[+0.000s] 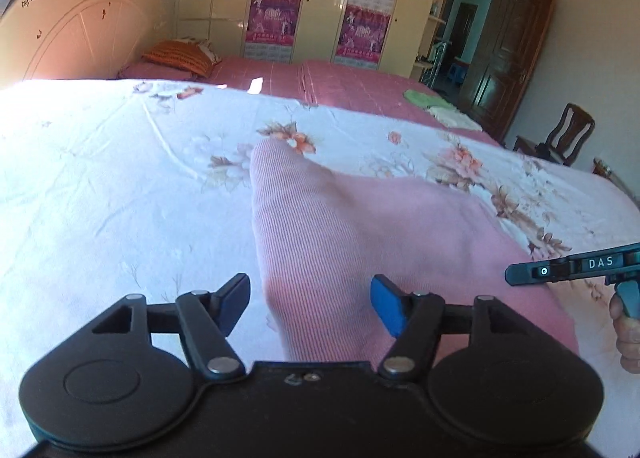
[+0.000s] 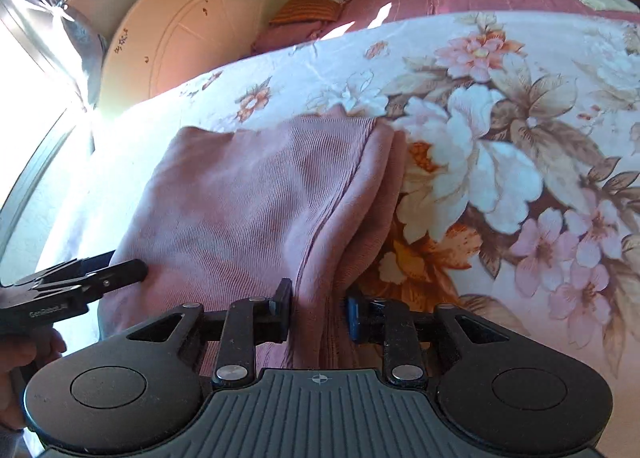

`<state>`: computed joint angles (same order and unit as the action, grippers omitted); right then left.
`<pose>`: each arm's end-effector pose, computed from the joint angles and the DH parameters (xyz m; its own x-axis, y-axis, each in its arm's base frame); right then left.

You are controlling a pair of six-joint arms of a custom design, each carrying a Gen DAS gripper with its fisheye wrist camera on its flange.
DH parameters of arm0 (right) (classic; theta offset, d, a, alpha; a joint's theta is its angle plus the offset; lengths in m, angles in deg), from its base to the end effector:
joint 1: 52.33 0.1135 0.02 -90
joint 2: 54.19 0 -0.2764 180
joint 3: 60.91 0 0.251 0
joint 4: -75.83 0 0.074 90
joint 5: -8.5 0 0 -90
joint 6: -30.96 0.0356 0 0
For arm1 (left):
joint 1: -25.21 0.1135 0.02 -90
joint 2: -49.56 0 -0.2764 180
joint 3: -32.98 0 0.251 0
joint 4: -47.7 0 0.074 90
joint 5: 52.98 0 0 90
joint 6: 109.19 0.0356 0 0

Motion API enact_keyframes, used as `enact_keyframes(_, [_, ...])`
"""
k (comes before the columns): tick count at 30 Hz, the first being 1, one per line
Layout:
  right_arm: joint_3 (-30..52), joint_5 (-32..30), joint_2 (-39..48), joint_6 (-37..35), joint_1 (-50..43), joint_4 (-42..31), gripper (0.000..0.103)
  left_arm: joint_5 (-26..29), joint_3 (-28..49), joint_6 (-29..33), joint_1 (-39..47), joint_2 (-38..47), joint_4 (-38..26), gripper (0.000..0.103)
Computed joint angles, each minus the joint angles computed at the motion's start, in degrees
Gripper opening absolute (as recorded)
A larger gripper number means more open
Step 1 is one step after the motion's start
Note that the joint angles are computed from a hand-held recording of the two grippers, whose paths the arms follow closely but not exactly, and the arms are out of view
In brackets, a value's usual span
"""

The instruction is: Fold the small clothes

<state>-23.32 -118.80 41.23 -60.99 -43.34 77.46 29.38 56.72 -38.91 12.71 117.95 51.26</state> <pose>0.2304 0.0583 0.0912 -0.8047 -0.1547 -0.5731 -0.4849 0.7282 0.4843 0.1759 -0.0342 0.1222 -0.6434 -0.1999 -0.7390 -0.1067 0.9793 -0.1721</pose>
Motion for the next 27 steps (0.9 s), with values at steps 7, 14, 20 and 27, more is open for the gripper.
enact_keyframes(7, [7.14,3.90,5.66,5.16,3.06,2.12,0.005,6.98,7.19,3.39,6.99,15.67,2.66,0.048])
enact_keyframes(14, [6.17,9.71,4.23,4.28,5.00,1.08,0.005,9.50,4.15,-0.27,9.80,14.78,4.77,0.058])
enact_keyframes(20, [-4.43,9.01,-18.00,-5.43,5.52,-8.23,0.005,2.40,-2.95,-3.67,0.51,-6.71,-8.19,0.057])
enact_keyframes(27, [-11.76,6.51,-28.27,-1.65,4.59,-13.44,0.055,-3.88,-7.60,-12.60,-7.38,-15.31,-12.80,0.060])
